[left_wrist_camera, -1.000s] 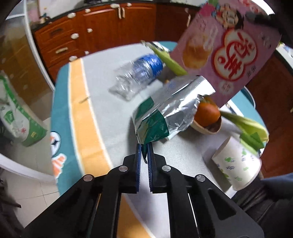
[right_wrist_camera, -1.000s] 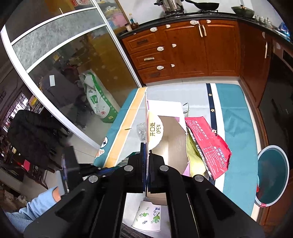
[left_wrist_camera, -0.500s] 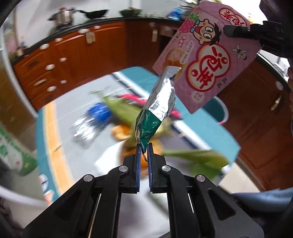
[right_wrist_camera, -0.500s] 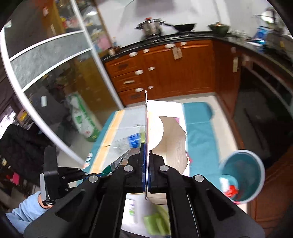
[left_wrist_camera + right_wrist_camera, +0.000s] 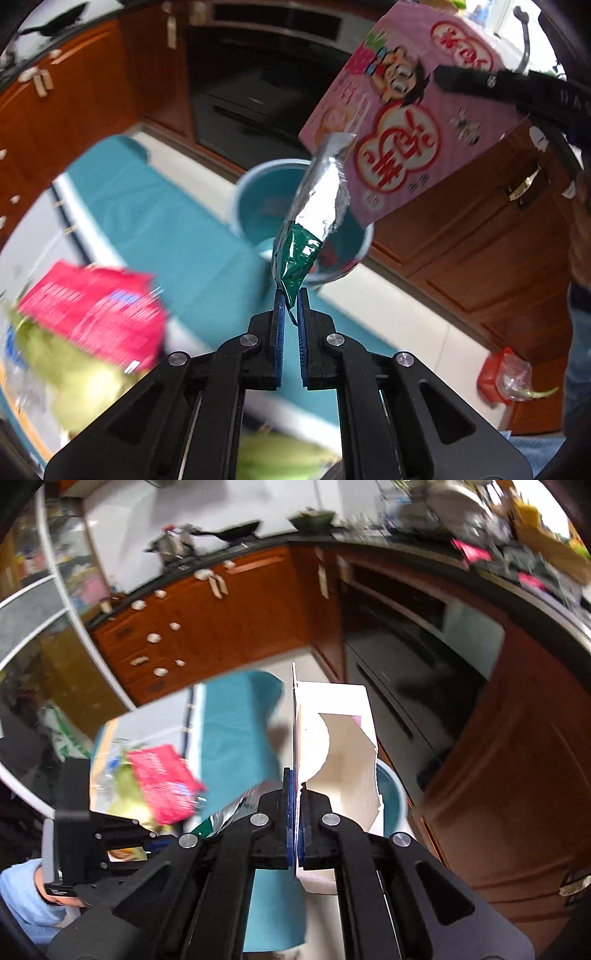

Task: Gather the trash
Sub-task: 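Carry box and wrapper over the teal bin and open both tools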

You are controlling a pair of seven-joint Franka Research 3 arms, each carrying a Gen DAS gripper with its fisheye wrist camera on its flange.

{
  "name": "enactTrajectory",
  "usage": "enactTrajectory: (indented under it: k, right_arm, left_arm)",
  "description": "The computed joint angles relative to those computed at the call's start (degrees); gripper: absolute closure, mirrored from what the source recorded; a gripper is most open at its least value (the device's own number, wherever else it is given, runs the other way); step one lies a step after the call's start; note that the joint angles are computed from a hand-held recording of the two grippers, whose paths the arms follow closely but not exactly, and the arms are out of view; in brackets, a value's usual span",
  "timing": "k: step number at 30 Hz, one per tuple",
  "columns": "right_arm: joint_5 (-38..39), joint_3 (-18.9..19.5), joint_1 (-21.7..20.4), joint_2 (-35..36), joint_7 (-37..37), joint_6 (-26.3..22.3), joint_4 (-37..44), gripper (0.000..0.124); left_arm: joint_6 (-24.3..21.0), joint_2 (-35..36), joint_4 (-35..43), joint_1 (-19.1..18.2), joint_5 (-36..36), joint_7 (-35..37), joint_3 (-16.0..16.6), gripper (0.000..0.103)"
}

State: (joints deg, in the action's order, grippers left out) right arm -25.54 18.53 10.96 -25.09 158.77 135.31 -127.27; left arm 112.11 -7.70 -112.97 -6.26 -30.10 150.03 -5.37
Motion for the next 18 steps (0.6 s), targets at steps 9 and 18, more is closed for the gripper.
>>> enactTrajectory:
  k: [9, 18]
  right_arm:
    - [7.50, -7.06, -1.10, 4.67, -7.83, 4.29, -4.93, 0.122]
    - [15.04, -10.64, -1.78, 10.26, -11.53, 14.20, -8.72, 0.066]
  left_arm:
    - [1.76, 11.33, 6.22, -4.01, 6.57, -9.95, -6.15, 0.095]
    - [6.52, 17.02, 6.97, -4.62, 13.97, -14.71, -9.08, 0.046]
